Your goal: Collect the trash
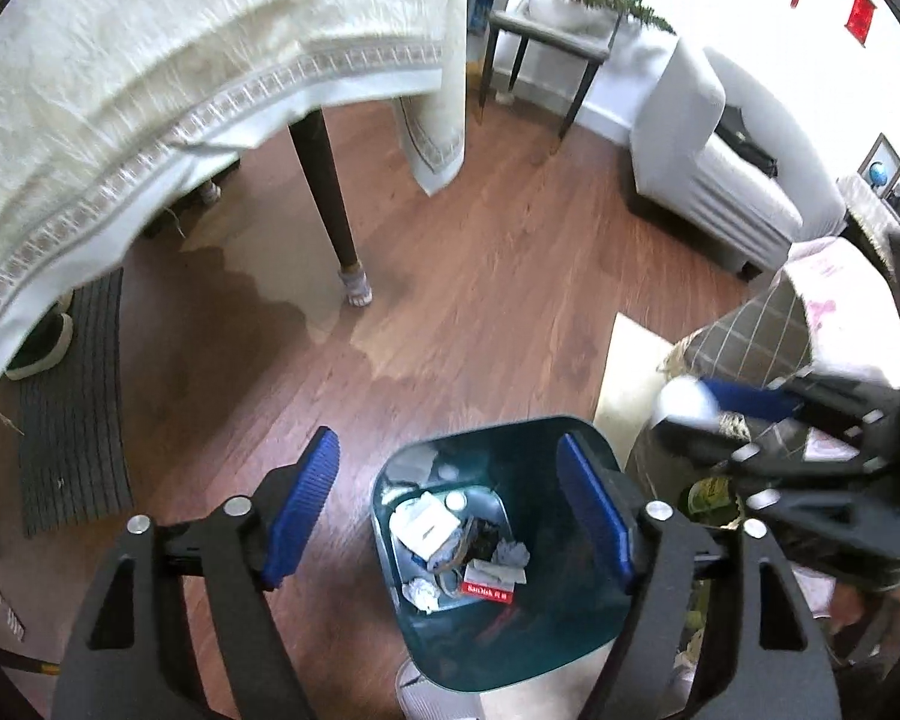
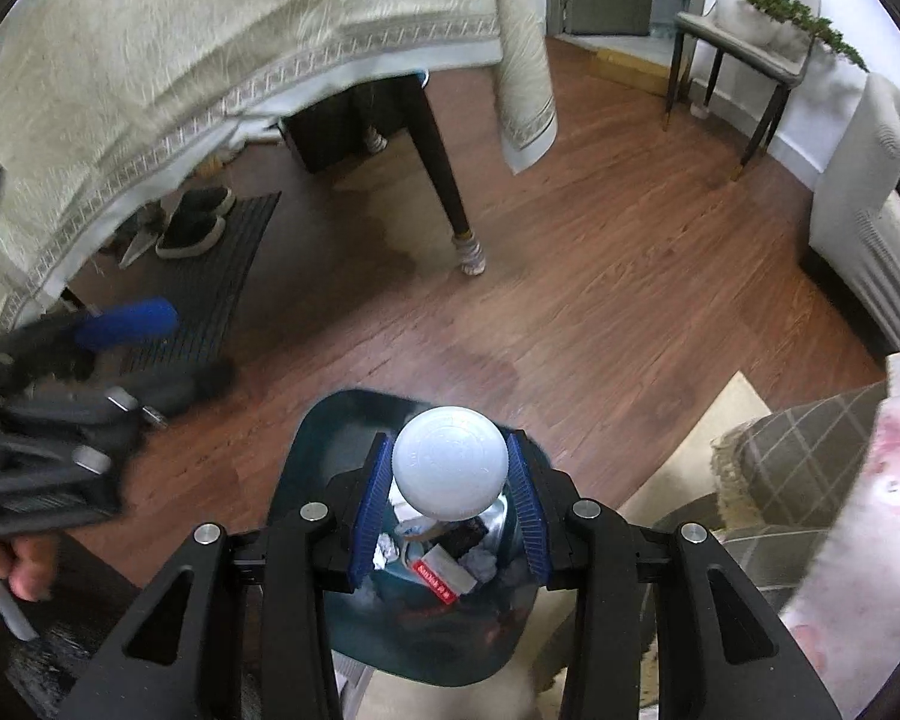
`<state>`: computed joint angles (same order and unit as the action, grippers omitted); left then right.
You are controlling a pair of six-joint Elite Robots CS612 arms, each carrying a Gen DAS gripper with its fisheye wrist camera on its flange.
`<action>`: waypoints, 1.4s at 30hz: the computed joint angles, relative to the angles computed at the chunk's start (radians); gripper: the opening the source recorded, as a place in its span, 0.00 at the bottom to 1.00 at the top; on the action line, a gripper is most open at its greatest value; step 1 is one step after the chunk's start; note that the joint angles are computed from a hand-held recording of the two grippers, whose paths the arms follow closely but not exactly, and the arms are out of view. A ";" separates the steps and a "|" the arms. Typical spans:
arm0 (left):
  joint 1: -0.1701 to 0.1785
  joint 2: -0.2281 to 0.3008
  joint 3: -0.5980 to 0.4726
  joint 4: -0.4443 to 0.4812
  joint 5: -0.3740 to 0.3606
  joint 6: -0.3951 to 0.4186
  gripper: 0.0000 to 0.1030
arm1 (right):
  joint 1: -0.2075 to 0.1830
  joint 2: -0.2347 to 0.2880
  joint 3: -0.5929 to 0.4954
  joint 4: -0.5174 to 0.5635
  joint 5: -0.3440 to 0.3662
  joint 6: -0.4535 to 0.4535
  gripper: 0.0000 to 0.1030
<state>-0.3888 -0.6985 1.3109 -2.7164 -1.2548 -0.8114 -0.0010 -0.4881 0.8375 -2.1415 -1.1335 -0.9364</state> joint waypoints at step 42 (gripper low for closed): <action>-0.082 -0.137 0.167 -0.256 0.211 0.157 0.92 | -0.037 -0.158 0.268 -0.109 -0.029 -0.025 0.46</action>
